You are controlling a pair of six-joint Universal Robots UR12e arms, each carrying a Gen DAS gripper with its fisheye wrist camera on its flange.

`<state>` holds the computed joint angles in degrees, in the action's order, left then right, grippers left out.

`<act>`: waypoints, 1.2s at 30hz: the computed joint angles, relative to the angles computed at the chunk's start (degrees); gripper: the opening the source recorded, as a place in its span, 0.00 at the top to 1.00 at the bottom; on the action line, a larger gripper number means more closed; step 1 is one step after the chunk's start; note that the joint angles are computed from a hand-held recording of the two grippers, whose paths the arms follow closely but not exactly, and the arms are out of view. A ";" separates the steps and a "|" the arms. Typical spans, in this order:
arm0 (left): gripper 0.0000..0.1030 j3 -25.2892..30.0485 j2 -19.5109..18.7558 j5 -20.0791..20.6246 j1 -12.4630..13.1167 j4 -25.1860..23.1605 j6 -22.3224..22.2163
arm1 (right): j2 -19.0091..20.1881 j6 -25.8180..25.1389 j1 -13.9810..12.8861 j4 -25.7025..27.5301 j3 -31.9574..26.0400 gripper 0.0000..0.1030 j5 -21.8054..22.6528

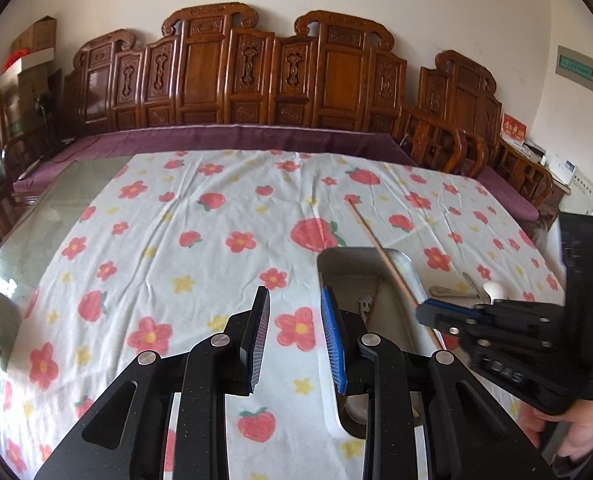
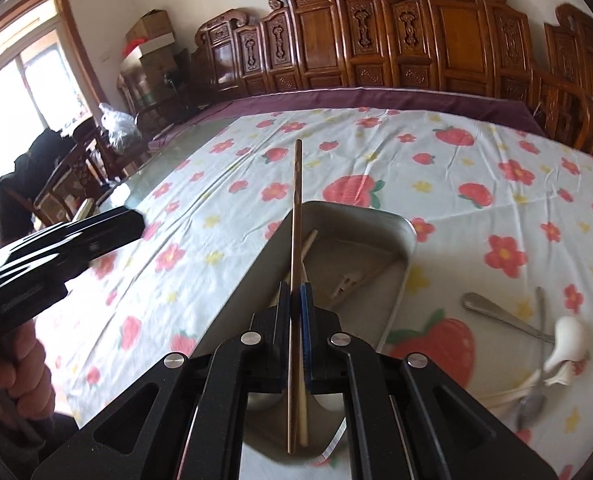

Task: Organize utensils
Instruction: 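Drop the chopstick into the tray with the left gripper while the right drops its own, then grasp the steel spoon handle with the right gripper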

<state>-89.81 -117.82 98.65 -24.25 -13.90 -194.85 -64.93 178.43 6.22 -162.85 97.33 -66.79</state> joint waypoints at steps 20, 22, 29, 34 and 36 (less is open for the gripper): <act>0.76 0.13 -0.30 -2.01 -0.11 -0.10 0.00 | -2.98 -1.99 -1.13 -1.43 4.96 0.93 -5.31; 0.76 0.35 -0.51 -2.32 -0.40 -0.10 0.27 | -4.33 -2.61 -2.06 -2.45 6.86 0.93 -7.30; 0.71 1.51 -1.42 -2.93 -2.19 -0.41 2.80 | -7.79 -2.70 -6.17 -2.50 11.56 0.93 -13.54; 0.68 2.29 -2.14 -3.86 -3.40 -0.48 4.67 | -8.00 -1.53 -7.96 -1.96 12.40 0.90 -14.64; 0.63 2.70 -2.57 -4.34 -3.91 -0.88 5.02 | -7.72 -1.29 -8.16 -2.05 12.38 0.85 -14.93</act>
<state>-87.12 -120.39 94.30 -28.16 -14.78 -189.84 -72.65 177.14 -1.94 -164.89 109.71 -81.72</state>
